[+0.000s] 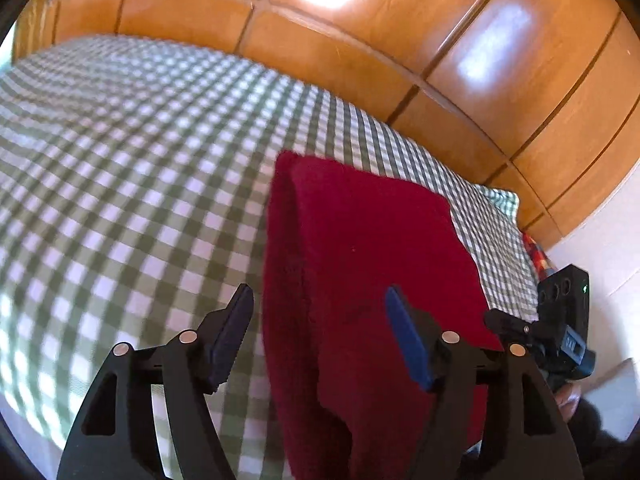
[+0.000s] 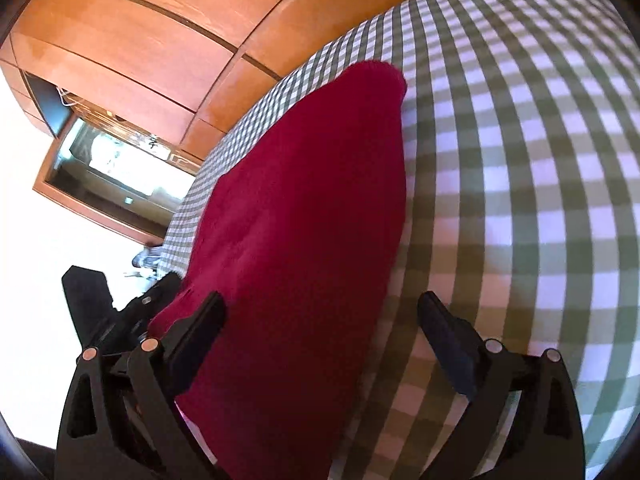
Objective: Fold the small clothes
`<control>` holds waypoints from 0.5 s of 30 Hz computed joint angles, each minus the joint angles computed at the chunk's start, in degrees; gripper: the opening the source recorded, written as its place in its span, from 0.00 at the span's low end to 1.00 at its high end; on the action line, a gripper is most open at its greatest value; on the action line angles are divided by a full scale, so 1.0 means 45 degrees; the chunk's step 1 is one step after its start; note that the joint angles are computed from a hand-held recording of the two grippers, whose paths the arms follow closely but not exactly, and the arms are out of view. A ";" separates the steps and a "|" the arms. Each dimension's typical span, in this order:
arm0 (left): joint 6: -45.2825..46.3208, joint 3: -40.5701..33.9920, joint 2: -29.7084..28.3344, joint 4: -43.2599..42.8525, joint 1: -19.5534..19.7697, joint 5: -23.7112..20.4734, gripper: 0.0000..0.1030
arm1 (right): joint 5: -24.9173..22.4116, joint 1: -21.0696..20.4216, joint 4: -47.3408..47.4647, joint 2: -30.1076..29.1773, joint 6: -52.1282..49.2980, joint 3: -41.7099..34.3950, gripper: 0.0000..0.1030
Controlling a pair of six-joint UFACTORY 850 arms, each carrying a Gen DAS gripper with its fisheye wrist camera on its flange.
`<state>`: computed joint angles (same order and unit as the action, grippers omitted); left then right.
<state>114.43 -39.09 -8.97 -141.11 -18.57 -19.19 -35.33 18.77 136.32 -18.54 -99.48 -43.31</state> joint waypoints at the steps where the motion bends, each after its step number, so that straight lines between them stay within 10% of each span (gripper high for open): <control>1: -0.0712 -0.0153 -0.0263 0.0676 0.0092 -0.0051 0.65 | -0.0155 -0.0043 -0.0153 -0.0002 0.0047 0.0056 0.92; 10: -0.3280 -0.0396 -0.1945 0.4295 0.1547 -0.3746 0.64 | -0.0982 0.0028 -0.1617 -0.1109 0.0629 -0.1072 0.77; 15: -0.2682 -0.0339 -0.2252 0.3927 0.1538 -0.5269 0.39 | -0.0789 0.0134 -0.1173 -0.0912 0.0088 -0.0952 0.49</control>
